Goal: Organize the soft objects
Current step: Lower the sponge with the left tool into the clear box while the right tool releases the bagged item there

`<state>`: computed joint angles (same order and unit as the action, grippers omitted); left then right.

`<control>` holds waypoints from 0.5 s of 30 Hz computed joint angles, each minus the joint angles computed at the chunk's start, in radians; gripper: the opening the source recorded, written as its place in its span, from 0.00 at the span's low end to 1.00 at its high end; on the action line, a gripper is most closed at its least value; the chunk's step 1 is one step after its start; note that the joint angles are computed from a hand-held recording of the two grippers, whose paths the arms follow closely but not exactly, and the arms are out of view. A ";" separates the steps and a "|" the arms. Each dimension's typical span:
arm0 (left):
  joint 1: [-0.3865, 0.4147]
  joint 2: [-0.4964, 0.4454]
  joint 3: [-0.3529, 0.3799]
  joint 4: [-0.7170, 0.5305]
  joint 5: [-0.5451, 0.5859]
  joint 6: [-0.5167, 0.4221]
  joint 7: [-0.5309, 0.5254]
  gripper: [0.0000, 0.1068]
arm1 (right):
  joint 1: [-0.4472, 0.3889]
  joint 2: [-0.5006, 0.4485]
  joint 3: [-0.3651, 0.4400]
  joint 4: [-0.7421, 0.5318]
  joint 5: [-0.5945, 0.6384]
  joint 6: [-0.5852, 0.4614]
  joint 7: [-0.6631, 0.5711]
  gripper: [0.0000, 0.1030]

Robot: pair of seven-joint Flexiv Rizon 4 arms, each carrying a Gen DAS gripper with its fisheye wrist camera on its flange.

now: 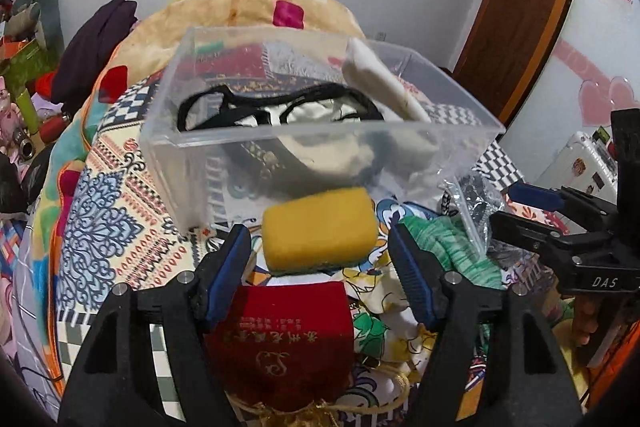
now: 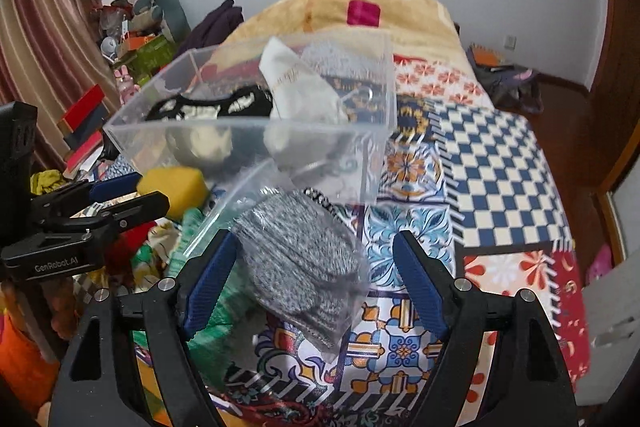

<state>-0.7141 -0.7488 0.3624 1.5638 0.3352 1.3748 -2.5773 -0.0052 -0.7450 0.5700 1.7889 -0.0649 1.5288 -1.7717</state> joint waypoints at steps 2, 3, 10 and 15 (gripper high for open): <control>0.005 -0.011 -0.008 -0.013 -0.004 -0.009 0.006 0.66 | -0.004 -0.004 0.007 0.002 0.001 -0.002 -0.005 0.67; 0.010 -0.012 -0.015 -0.015 -0.009 -0.014 0.009 0.66 | -0.017 -0.010 0.024 -0.002 0.000 -0.014 -0.014 0.63; 0.018 -0.021 -0.028 -0.022 -0.008 0.007 0.015 0.49 | -0.058 -0.011 0.082 0.005 0.035 -0.025 -0.074 0.39; 0.011 -0.029 -0.018 -0.020 -0.024 0.018 0.031 0.37 | -0.074 -0.015 0.106 -0.003 0.051 -0.022 -0.097 0.31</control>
<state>-0.7027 -0.7779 0.3444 1.5438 0.3116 1.3929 -2.5461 -0.0789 -0.7601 0.6760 1.7860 -0.0140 1.5070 -1.8684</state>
